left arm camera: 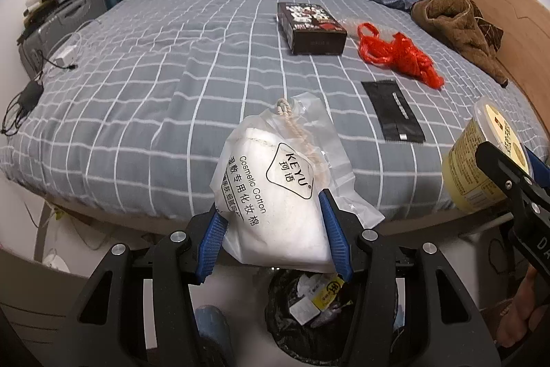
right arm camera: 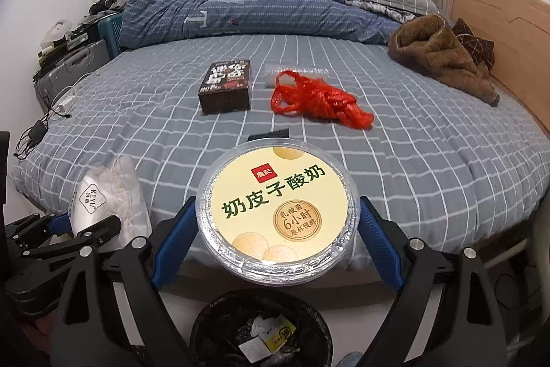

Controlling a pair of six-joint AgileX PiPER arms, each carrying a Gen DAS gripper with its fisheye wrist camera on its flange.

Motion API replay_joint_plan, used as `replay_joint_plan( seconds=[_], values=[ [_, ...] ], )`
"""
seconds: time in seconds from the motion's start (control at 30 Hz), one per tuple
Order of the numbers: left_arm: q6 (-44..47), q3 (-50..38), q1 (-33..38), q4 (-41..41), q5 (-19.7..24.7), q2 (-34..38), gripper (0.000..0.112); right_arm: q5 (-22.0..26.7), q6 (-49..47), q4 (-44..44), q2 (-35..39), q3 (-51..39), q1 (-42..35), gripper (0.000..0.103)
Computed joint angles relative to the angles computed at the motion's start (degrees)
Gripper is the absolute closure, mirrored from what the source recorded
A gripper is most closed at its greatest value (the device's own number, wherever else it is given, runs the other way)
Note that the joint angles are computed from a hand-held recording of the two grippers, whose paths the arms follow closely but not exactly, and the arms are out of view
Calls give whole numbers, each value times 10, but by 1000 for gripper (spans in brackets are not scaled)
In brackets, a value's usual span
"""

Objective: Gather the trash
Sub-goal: 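Carry the cotton-pad bag and yogurt cup in both tools over the bin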

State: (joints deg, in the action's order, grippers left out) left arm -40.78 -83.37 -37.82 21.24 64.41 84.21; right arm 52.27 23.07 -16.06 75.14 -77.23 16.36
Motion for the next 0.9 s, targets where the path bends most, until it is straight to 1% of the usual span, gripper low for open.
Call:
replay_joint_plan(
  seconds=[0.27, 0.63, 0.9],
  values=[
    [-41, 56, -37, 6, 9, -40, 60, 18, 15, 5, -43, 43, 14, 18],
    [-87, 119, -71, 8, 19, -77, 60, 40, 48, -4, -78, 85, 42, 18],
    [-115, 149, -96, -2, 27, -98, 60, 70, 72, -21, -119, 131, 69, 18]
  ],
)
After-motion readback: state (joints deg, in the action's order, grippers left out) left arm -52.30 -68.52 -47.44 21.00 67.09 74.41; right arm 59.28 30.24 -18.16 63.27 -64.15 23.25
